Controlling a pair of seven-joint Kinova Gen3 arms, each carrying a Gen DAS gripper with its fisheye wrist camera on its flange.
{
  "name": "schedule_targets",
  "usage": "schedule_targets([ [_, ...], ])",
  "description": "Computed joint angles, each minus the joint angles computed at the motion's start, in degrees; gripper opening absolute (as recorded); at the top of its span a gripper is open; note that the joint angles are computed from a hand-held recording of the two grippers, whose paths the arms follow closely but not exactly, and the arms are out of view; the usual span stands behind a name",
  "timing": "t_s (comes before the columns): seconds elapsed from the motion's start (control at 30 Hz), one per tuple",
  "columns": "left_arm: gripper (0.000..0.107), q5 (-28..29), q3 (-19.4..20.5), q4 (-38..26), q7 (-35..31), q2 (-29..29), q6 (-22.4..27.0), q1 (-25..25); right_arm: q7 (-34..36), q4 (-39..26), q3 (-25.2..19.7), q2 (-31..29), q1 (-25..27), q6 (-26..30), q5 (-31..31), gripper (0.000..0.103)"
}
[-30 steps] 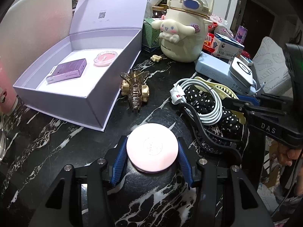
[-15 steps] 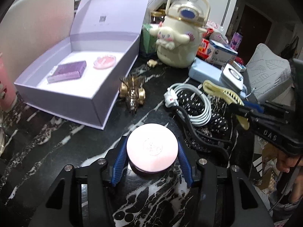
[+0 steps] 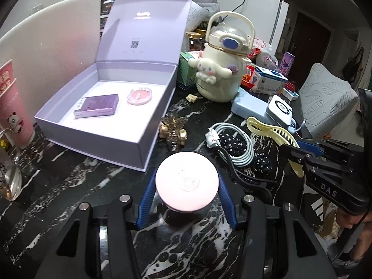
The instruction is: Organize rigid objects
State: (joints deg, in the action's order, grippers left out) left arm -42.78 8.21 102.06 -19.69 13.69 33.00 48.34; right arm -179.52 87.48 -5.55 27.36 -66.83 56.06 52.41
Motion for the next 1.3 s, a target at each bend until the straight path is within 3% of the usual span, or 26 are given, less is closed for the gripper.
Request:
schedule_targets([
  [0.5, 0.051, -3.9, 2.3, -0.3, 0.5, -3.3, 5.6, -2.0, 6.9, -6.4, 0.4, 1.8, -0.4, -3.9, -1.7, 0.020],
  [1.3, 0.051, 0.6, 1.0, -4.5, -11.2, -2.7, 3.3, -8.8, 17.8, -17.9, 4.8, 6.2, -0.5, -2.7, -6.0, 0.020],
])
